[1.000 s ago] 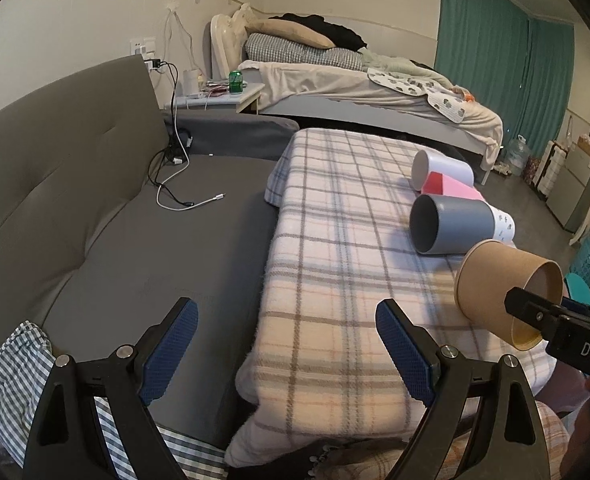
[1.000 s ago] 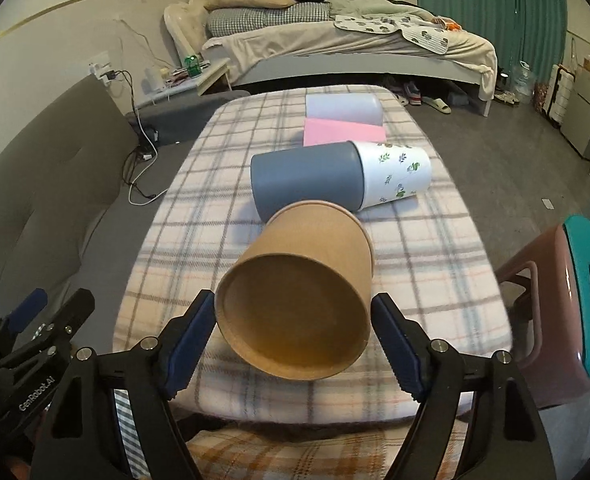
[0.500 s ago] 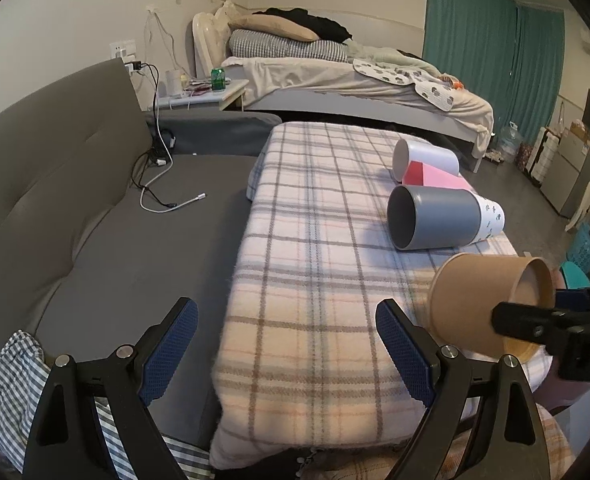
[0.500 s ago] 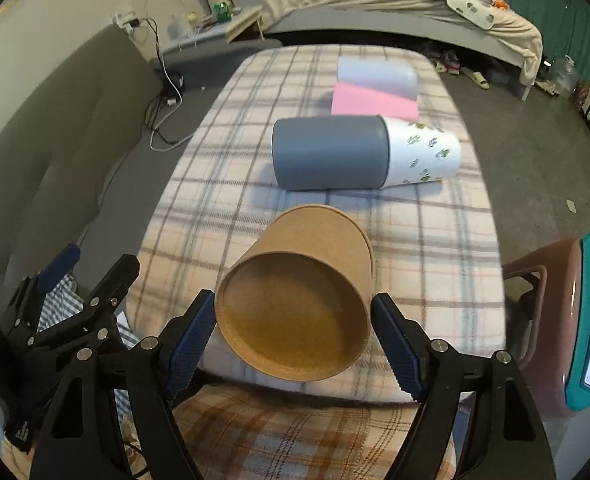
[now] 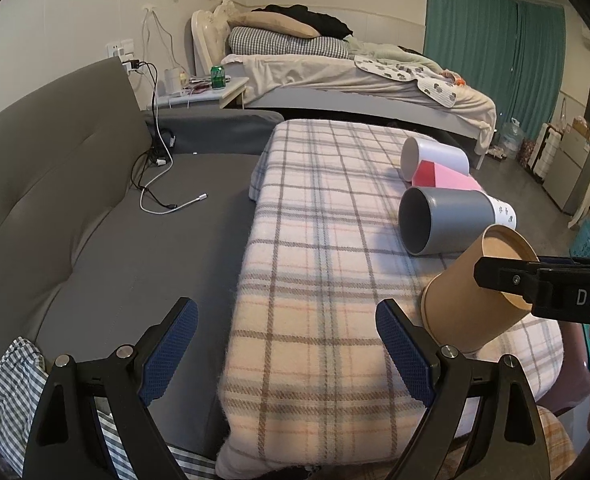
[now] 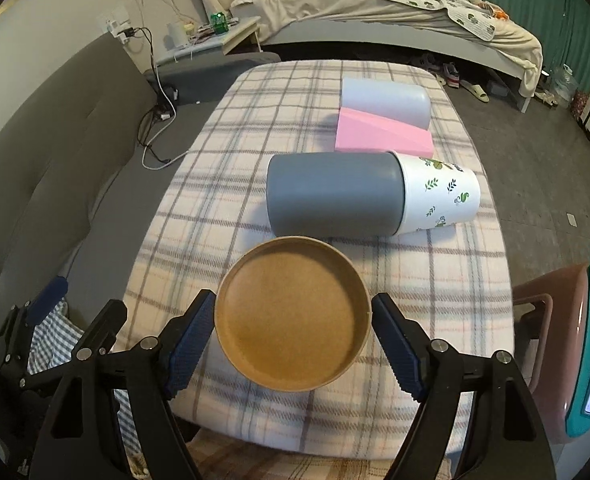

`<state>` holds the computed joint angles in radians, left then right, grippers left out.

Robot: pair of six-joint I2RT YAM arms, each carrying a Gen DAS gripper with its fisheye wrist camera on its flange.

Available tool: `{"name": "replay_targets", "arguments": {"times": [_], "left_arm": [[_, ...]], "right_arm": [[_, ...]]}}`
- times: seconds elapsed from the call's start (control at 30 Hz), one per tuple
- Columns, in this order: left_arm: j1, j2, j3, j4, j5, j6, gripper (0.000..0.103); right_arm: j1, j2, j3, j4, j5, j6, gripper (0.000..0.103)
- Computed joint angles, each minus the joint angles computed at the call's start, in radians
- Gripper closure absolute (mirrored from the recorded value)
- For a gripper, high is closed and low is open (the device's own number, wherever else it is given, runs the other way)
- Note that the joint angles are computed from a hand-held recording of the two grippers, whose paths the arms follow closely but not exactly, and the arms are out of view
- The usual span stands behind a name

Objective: Flip cup upside down
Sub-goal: 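Lower the tan cup upright onto the table with the right tool, opening up, then open the right tool and pull it back from the cup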

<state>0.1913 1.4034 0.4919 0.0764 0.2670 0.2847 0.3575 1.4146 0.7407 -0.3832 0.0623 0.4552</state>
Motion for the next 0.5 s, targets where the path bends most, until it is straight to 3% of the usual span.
{"name": "replay_targets", "arguments": {"times": [0.07,0.27,0.5], "left_arm": [[0.002,-0.003,0.000,-0.001,0.000,0.001,0.010],[0.006,-0.094,-0.002,-0.075,0.025,-0.019,0.010],[-0.038,-0.361,-0.007,-0.242,-0.008,-0.082,0.010]], "right_arm": [[0.002,0.002,-0.004,0.004,0.007,0.001,0.017],[-0.001,-0.126,-0.052,0.003,0.014,0.011,0.014],[-0.021,-0.385,-0.074,-0.131,0.066,0.001,0.007]]}}
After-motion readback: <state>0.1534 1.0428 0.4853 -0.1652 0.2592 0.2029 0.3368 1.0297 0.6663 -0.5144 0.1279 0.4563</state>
